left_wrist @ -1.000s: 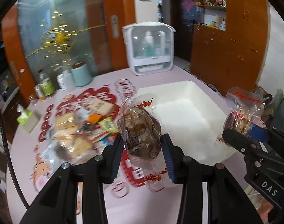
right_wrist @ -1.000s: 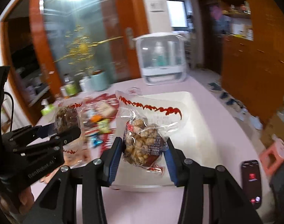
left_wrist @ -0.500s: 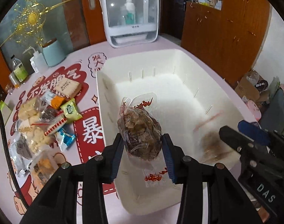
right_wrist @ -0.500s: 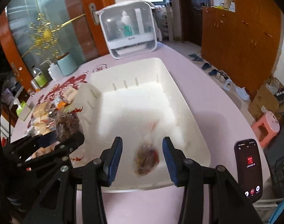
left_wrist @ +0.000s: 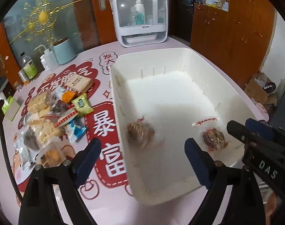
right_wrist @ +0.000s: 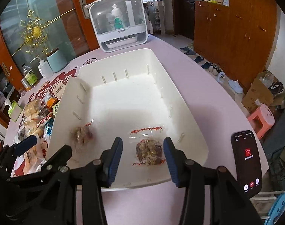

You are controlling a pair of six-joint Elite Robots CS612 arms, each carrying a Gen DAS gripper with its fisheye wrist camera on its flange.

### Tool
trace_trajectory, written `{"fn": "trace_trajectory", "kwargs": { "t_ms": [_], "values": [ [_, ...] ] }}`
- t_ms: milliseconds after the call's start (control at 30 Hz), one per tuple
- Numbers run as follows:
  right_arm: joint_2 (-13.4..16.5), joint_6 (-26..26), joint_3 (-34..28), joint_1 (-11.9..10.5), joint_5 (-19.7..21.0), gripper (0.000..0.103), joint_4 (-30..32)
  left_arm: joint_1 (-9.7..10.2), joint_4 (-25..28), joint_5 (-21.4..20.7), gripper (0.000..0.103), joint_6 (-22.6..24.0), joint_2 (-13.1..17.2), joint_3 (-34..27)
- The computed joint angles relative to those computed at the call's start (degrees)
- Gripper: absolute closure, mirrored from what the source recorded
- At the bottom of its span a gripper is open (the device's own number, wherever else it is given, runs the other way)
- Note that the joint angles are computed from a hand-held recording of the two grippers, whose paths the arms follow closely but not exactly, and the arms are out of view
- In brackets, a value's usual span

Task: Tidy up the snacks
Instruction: 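Carry both nut bags into the white tray and open both tools, then grasp the silver foil bag with the left tool while the right tool grasps the crab-roe biscuit bag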

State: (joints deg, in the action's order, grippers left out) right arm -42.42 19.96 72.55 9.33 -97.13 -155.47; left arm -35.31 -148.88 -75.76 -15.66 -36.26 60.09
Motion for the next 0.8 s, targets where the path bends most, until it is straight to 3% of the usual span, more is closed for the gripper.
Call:
{"fn": "trace_trajectory", "kwargs": {
  "t_ms": [100,267,533,667,800],
  "values": [
    [-0.2,-0.3,0.1,0.1,0.6,0.057,-0.3,0.03,-1.3,1.1,0.013,-0.2,-1.1,1.9],
    [-0.5,-2.1,0.5,1.2,-2.4,0.057,-2.5,0.31,-5.0,0.7,0.013,0.0,-3.3,5.7],
    [-1.5,-3.5,2.4,1.4,3.5,0.056,-6.7,0.75,-10.7,2.2,0.012,1.4,-6.4,11.8],
    [-1.6,-4.4,2.3,2.0,3.5,0.044,-7.0,1.48,-12.5,2.6,0.011,1.2,-8.1,15.1],
    [-1.2,-4.4,1.5,2.5,5.4,0.041,-7.3,2.57,-13.6,2.9,0.009,-0.7,-9.7,17.8]
  ]
}}
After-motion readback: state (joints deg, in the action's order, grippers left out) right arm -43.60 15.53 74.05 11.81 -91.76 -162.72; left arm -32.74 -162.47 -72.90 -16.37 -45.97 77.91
